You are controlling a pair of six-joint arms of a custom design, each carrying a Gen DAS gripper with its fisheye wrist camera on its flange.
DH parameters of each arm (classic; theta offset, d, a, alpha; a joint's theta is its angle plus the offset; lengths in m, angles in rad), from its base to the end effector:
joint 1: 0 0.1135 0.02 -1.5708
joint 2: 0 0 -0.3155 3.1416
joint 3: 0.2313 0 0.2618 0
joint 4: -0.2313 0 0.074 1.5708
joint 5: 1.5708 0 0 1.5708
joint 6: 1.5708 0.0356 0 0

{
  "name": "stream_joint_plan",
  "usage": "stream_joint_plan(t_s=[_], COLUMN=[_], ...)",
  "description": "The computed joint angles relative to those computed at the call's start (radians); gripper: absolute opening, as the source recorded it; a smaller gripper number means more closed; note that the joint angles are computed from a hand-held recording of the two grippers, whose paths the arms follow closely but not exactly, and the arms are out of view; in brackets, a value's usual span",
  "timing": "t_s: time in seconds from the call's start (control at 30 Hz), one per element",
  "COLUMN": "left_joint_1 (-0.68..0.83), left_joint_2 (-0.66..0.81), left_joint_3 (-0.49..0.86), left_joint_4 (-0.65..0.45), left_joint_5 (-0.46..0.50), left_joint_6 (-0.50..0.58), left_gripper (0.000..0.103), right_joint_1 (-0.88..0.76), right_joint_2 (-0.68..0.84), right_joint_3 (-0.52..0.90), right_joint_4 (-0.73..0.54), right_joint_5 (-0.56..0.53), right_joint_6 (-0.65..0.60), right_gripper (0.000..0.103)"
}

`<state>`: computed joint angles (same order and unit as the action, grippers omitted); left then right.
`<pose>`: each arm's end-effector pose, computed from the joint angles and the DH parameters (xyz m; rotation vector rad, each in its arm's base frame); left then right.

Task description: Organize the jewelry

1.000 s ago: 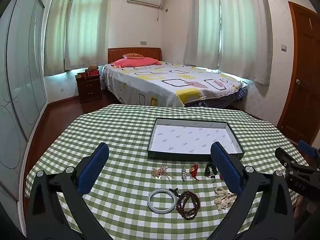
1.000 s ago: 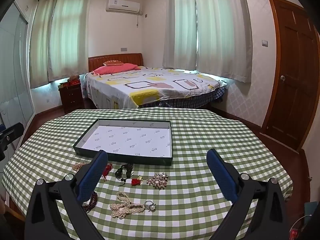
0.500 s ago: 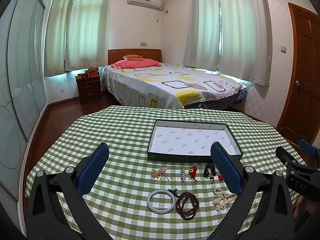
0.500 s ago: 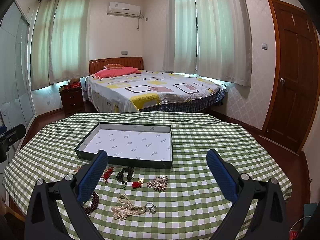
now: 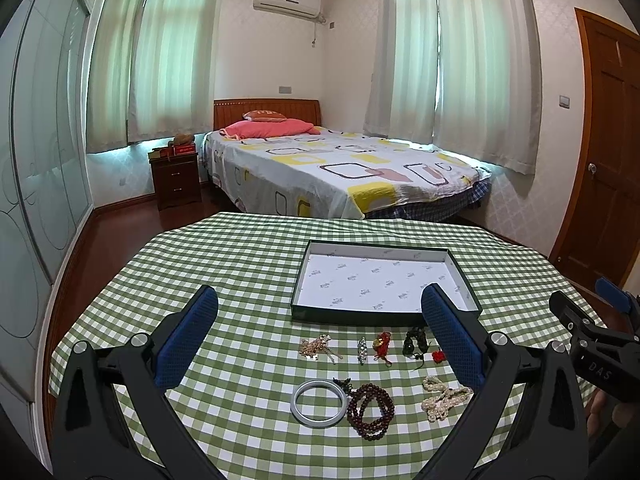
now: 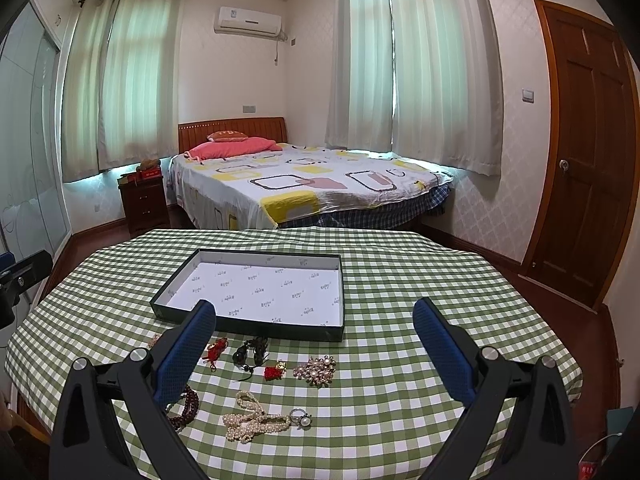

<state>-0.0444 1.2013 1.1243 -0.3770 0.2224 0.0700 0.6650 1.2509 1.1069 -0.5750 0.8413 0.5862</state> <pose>0.2619 -0.0195 0.4003 0.2554 2.0028 -0.2088 0.2171 0.1365 0.3715 0.3252 2.0044 -0.1930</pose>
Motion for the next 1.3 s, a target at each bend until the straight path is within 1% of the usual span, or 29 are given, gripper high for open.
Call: stream_joint_plan(t_s=[0.47,0.53,1.3], left_joint_1=[0.006,0.007,0.011], left_joint_2=[-0.005,-0.005,-0.009], left_joint_3=[-0.009,-0.009,-0.023], left_joint_4=[0.010,0.011,0.023], left_joint_5=[0.013,0.015,0.032], left_joint_6=[-0.002,-0.003,-0.004], left_gripper=[0.099,0.099,0.099], right_joint_1=[-0.008,0.009,0.012], right_joint_2=[0.002,0.001,0.002], right_joint_3=[0.001,0.000,-0.012], right_joint_4=[0.016,0.007,0.024], right_joint_5=[-0.005,0.010,0.017], right_joint_6=[-0.014,0.000,-0.001], right_gripper=[0.096,0.096,0.096])
